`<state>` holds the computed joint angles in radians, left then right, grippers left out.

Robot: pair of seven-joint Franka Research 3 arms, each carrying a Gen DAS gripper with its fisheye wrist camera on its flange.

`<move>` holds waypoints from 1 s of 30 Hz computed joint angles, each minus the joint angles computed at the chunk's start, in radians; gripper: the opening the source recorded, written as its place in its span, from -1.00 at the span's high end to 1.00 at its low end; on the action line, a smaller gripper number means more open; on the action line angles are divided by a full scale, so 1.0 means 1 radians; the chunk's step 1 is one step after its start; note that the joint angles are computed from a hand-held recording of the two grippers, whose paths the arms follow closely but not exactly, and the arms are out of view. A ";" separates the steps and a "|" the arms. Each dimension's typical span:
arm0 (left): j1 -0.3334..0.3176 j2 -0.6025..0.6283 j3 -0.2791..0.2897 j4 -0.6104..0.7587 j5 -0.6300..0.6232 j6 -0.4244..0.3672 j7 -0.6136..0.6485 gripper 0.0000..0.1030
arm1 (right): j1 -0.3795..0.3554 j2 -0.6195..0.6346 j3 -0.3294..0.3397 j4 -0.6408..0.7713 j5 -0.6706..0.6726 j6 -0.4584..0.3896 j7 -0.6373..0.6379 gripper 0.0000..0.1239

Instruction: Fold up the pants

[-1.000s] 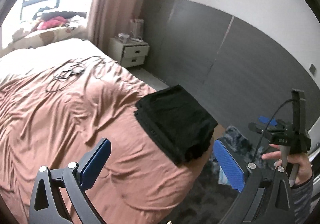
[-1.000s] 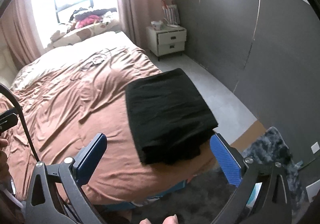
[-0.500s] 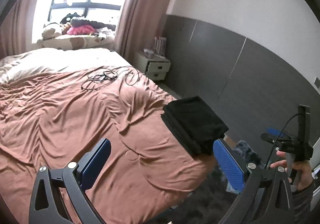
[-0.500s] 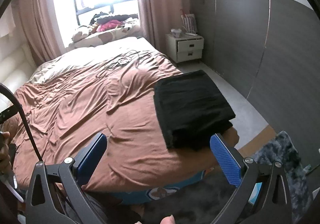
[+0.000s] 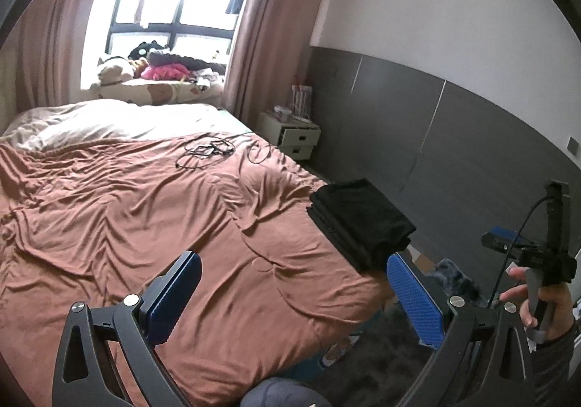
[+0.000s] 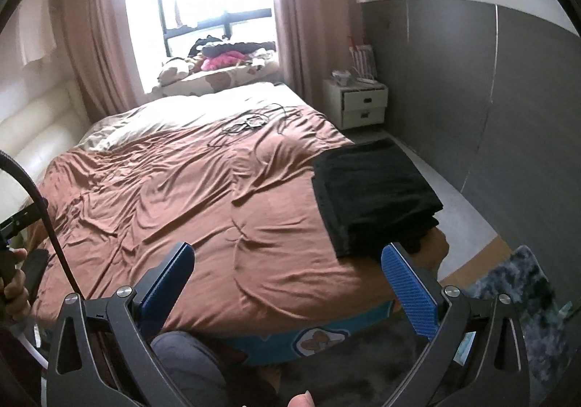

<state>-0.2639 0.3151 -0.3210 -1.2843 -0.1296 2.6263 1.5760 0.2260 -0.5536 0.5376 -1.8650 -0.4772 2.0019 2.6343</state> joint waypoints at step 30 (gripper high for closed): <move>0.015 -0.566 0.077 -0.855 0.220 0.431 -0.272 -1.00 | 0.032 -0.112 0.177 -0.211 -0.025 0.171 0.192 -0.66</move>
